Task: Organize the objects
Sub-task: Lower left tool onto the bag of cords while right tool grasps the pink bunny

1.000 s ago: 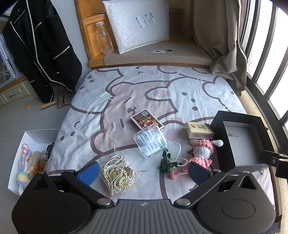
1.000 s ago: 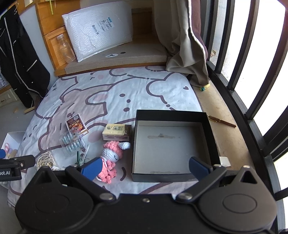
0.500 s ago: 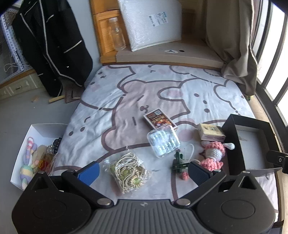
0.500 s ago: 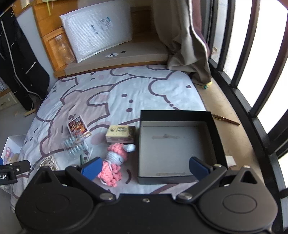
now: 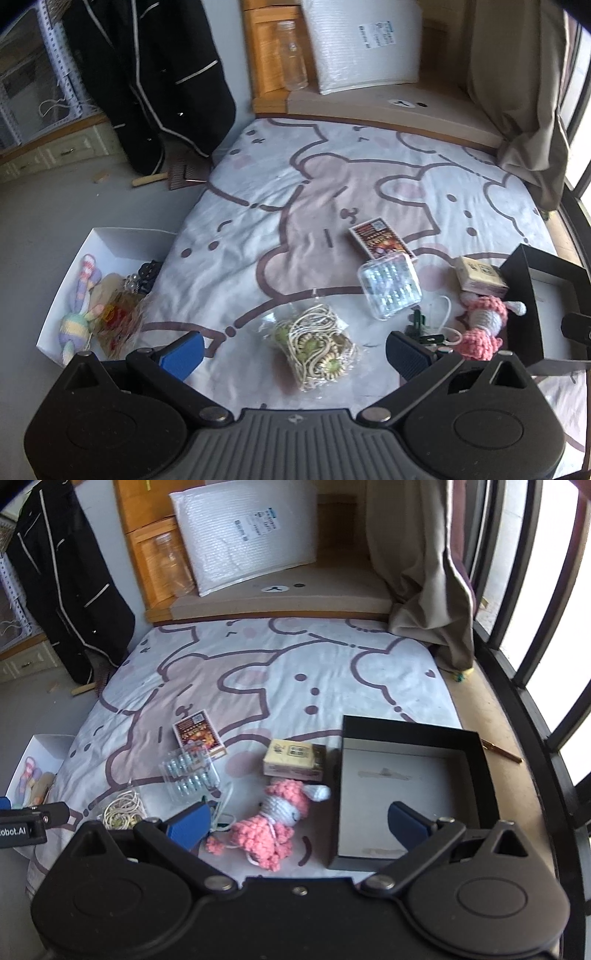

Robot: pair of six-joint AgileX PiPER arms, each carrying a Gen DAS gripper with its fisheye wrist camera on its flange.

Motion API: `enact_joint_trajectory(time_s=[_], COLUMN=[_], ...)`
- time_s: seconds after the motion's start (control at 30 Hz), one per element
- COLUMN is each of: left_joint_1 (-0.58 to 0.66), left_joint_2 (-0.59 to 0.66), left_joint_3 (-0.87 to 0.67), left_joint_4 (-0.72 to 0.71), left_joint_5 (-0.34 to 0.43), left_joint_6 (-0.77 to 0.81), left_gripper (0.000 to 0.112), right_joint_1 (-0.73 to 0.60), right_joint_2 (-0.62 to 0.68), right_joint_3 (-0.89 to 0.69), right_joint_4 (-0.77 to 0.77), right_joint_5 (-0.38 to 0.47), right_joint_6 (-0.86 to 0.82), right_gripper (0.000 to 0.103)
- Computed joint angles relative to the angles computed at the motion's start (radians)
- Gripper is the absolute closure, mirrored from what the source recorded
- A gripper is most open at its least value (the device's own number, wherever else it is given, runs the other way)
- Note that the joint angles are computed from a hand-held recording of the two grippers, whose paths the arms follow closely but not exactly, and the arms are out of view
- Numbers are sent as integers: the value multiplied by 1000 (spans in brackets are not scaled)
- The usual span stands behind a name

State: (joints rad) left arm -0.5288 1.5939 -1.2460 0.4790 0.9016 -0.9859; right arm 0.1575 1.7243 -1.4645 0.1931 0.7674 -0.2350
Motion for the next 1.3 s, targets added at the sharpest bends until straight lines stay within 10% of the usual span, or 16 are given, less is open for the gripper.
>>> enact_joint_trajectory(time_s=[0.87, 1.3], left_joint_1=[145, 187], left_joint_2=[164, 372], left_joint_3=[-175, -284], left_joint_4=[-244, -364], left_joint_5=[-30, 3], left_joint_6=[192, 262], left_gripper=[9, 9], right_joint_1=[1, -48], right_joint_2=[275, 371], right_joint_3=[-346, -248], right_joint_4=[86, 187], right_joint_5=[243, 171], right_joint_6=[281, 486], right_gripper=[17, 41])
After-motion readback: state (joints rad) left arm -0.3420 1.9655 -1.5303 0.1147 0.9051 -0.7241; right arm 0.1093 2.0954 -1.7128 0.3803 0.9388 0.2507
